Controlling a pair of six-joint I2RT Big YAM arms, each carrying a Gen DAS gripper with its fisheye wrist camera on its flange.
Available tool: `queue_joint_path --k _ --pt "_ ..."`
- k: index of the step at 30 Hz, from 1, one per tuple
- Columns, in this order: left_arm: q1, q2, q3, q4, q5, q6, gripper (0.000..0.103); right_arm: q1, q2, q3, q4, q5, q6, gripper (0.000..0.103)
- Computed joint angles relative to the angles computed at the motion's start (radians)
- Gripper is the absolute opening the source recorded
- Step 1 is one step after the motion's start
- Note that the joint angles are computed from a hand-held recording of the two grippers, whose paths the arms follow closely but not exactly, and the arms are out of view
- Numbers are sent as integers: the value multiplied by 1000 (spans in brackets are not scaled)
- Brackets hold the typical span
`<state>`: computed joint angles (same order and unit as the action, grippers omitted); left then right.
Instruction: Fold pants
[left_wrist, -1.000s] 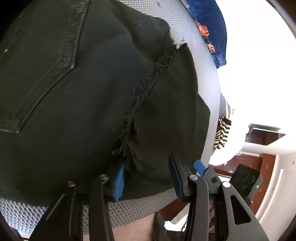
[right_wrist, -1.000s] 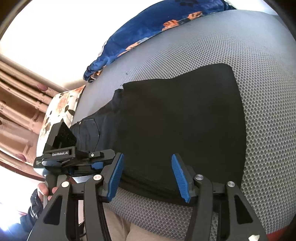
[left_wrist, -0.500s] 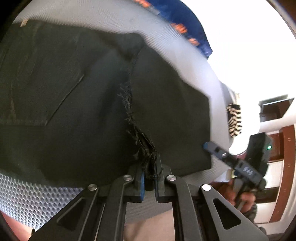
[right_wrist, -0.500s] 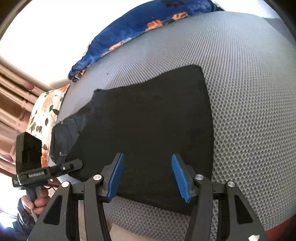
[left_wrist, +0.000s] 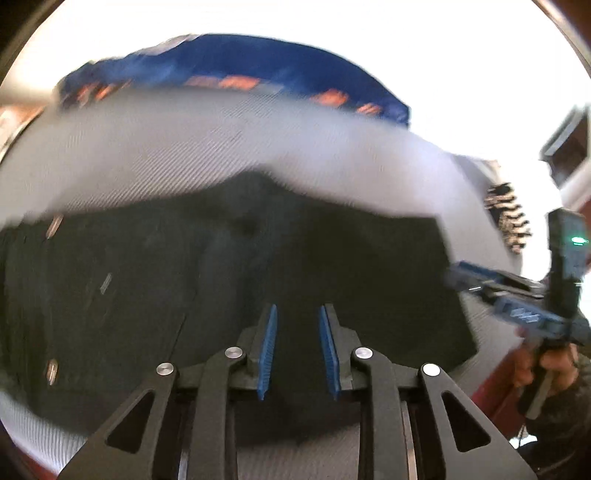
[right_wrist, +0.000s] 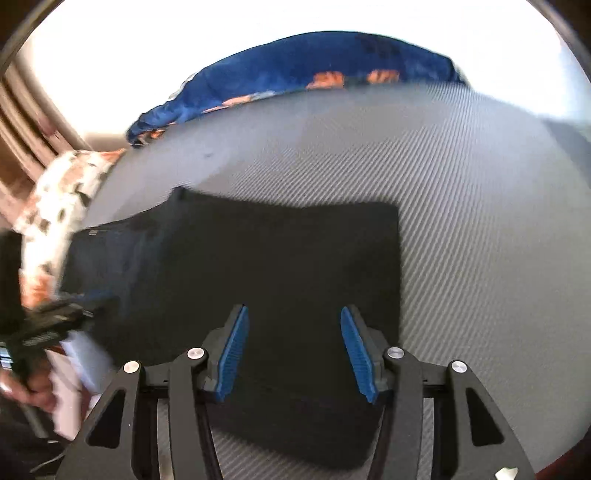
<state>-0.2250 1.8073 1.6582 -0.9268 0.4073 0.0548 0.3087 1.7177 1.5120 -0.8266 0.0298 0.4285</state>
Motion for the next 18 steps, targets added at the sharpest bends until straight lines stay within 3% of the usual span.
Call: queue_joint_path --k 3,6,9,11,13,14,16,18 --pt "-33 51 70 18 65 36 26 -7 47 53 -4 32 -35 47" --pt "-64 146 190 -42 117 61 26 -16 78 86 -12 45 -51 46" --pt "-82 255 318 -111 129 61 26 -27 103 113 -15 38 -58 45" --pt "-87 302 368 -134 94 66 26 -32 120 129 -19 35 -62 45" --pt "-85 325 382 -120 93 49 25 -35 138 143 -26 43 -75 41" --pt "-74 348 412 -130 132 26 24 -36 146 147 -30 47 -80 41" --pt "-60 381 460 -166 175 -26 18 -41 156 148 -22 40 -83 40" --pt "-55 398 486 -180 171 -22 11 -43 157 146 -6 39 -83 40"
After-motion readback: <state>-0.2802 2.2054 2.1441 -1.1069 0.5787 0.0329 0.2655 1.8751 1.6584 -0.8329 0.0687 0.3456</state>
